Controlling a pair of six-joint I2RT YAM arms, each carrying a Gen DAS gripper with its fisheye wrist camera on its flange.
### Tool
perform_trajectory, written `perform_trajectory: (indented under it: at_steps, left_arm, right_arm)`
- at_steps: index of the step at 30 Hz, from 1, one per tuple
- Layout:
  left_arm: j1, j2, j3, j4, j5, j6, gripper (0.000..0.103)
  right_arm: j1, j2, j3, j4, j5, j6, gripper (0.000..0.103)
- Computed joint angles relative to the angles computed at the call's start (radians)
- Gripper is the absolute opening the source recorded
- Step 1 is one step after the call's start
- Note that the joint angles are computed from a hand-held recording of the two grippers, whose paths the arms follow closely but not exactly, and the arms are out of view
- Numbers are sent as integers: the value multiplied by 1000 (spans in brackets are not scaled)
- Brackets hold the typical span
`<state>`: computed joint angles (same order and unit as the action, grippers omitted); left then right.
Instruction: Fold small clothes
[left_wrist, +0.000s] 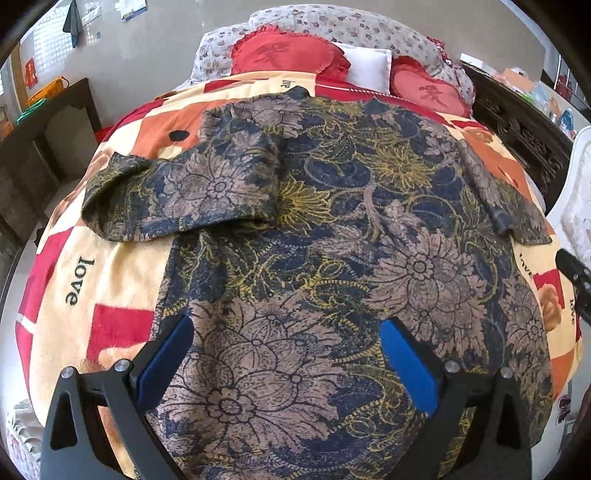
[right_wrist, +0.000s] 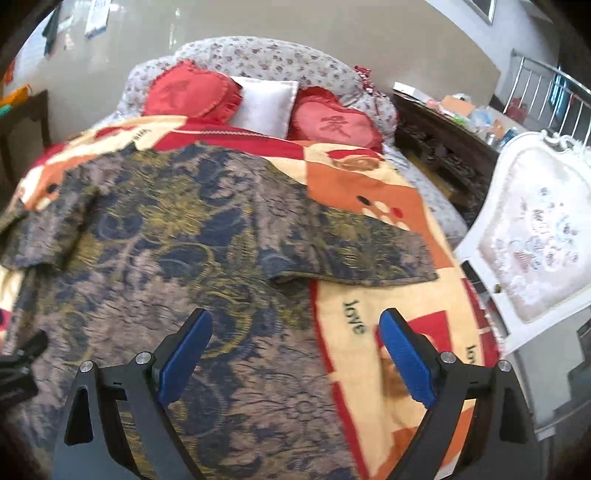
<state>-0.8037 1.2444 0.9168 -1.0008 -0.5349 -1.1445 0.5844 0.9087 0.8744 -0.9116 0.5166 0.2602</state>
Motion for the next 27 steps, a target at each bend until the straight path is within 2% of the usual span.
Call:
perform_trajectory:
  at_steps: [4,12,27]
  left_arm:
    - [-4,11,4,12,0,12,103]
    - [4,11,-11,39,13,18,103]
    - [11,1,-39,68,23,18,103]
  right_arm:
    - [-21,10,-29,-6,41,-37,102]
    - [-83,-4,-96,14,56,-102,102]
    - [-83,9,-90,17,31,-98,102]
